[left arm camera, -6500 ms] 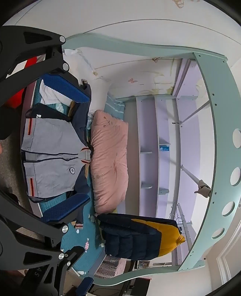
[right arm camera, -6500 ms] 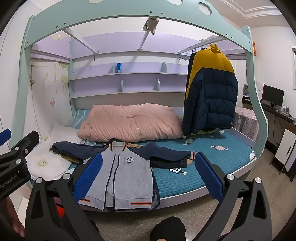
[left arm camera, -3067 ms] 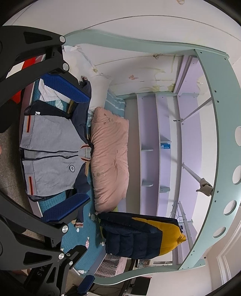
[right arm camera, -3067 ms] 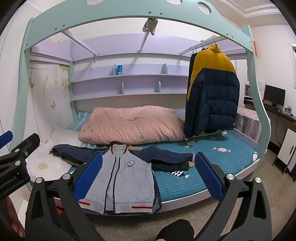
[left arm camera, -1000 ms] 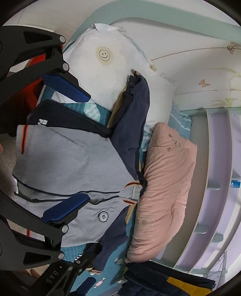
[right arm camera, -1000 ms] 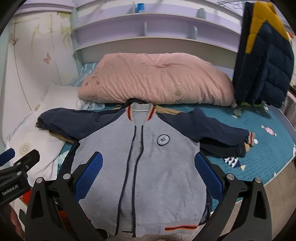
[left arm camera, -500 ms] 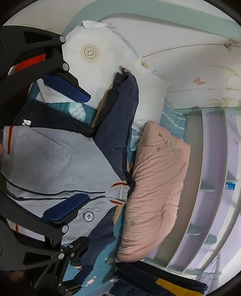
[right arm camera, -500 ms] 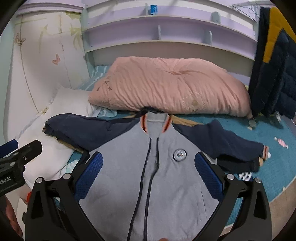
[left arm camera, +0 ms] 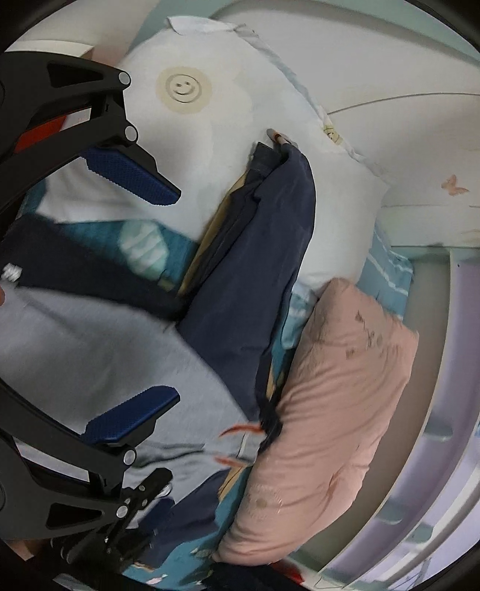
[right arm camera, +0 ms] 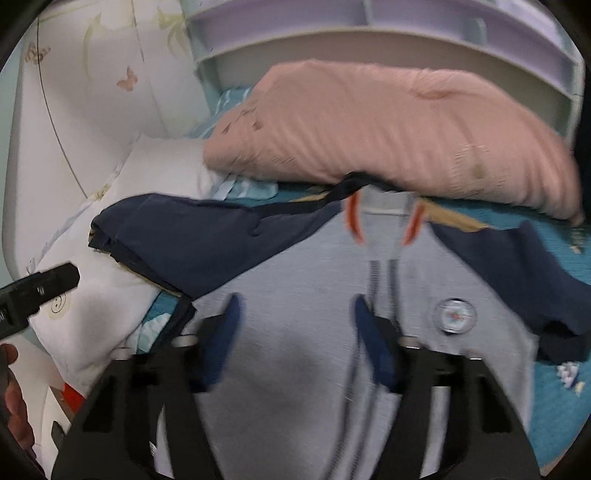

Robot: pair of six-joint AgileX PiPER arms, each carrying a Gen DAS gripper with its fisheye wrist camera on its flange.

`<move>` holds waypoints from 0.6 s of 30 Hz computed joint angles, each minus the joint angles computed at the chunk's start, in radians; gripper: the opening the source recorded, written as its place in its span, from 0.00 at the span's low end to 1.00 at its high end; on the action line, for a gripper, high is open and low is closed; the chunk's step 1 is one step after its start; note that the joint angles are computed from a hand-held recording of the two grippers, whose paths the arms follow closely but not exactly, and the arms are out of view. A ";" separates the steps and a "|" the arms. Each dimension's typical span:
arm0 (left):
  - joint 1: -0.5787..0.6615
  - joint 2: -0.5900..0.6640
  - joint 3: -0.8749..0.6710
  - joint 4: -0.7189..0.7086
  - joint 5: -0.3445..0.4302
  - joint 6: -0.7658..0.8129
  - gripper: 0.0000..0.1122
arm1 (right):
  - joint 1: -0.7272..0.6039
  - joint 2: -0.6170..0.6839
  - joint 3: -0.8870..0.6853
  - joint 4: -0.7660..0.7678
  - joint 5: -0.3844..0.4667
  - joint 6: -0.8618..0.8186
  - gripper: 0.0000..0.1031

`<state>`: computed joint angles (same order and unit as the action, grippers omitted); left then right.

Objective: Fold large clothes
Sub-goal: 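Grasp the navy sleeve cuff with the left tool while the right tool approaches the jacket body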

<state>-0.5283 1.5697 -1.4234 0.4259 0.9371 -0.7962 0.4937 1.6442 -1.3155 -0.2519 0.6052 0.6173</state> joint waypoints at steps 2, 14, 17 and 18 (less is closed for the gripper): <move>0.127 0.023 -0.002 -0.101 -0.064 0.130 0.88 | -0.002 0.092 -0.078 0.100 -0.014 -0.090 0.21; 0.746 0.357 -0.369 -0.552 -0.007 0.472 0.88 | 0.065 0.461 -0.455 0.125 0.046 -0.150 0.06; 0.808 0.462 -0.491 -0.657 0.054 0.476 0.88 | 0.067 0.507 -0.504 0.113 0.058 -0.143 0.07; 0.819 0.501 -0.537 -0.686 0.082 0.480 0.88 | 0.066 0.520 -0.517 0.109 0.062 -0.141 0.07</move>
